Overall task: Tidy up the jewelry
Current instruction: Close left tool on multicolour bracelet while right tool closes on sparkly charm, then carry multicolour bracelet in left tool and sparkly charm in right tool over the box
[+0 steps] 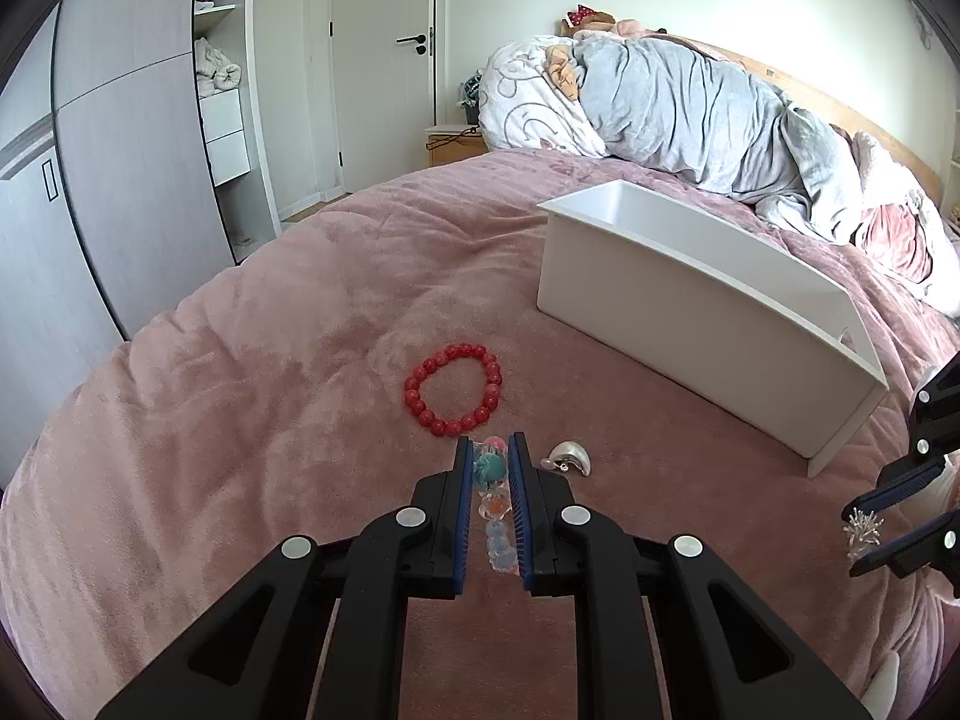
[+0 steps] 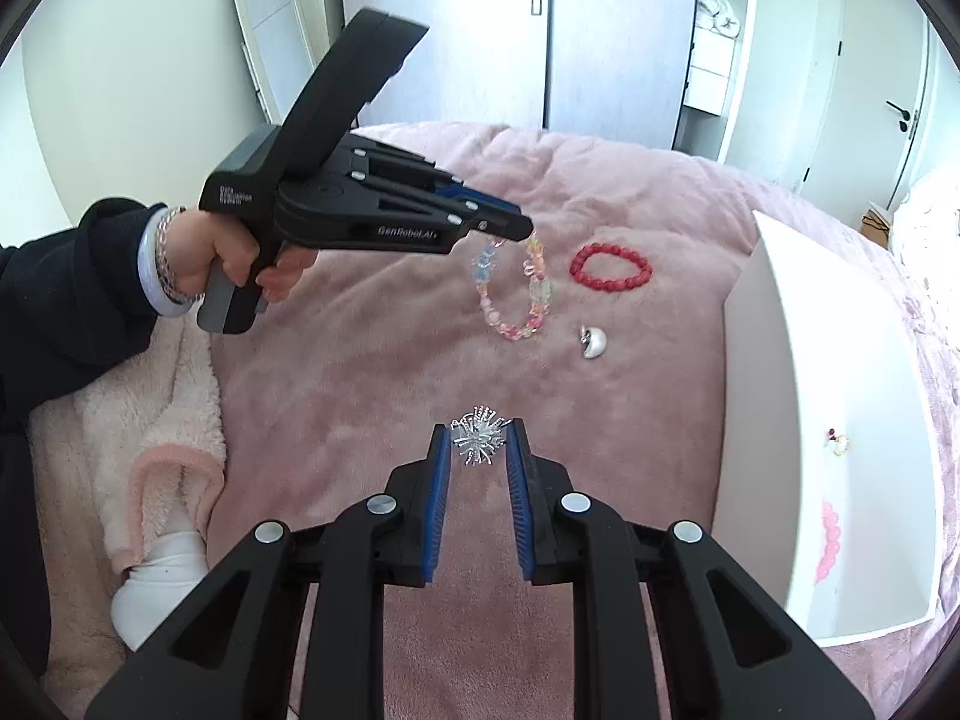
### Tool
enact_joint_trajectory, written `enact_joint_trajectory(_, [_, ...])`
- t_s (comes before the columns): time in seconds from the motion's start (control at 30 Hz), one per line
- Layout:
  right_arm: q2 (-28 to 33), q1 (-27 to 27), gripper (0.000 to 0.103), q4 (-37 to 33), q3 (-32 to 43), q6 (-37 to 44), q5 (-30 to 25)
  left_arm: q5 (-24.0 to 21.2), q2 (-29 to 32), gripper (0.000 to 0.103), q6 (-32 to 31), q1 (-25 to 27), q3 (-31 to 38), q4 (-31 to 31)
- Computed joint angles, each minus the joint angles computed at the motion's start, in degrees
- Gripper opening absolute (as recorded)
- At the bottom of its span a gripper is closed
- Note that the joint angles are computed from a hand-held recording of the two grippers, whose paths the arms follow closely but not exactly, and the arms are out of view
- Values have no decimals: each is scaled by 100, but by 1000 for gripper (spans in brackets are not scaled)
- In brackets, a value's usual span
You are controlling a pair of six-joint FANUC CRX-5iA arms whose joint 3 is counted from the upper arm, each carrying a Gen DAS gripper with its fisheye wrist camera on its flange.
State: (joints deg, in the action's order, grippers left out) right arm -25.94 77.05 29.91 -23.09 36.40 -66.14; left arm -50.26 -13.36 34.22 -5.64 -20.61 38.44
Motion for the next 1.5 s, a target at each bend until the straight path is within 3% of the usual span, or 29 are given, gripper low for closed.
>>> enact_joint_trajectory(0.4, [-519,269,19,937,-235,-890,-71,-315,-124,17,141,-67,495,68])
enact_joint_trajectory(1.0, [-995,719,19,1897,-567,-1681,-381,-403,53,17,779,-758,1393,-343])
enact_joint_trajectory(1.5, [-1331,906,19,3046,-906,-2825,-1209,-413,796,17,1581,-1521,2554,-771])
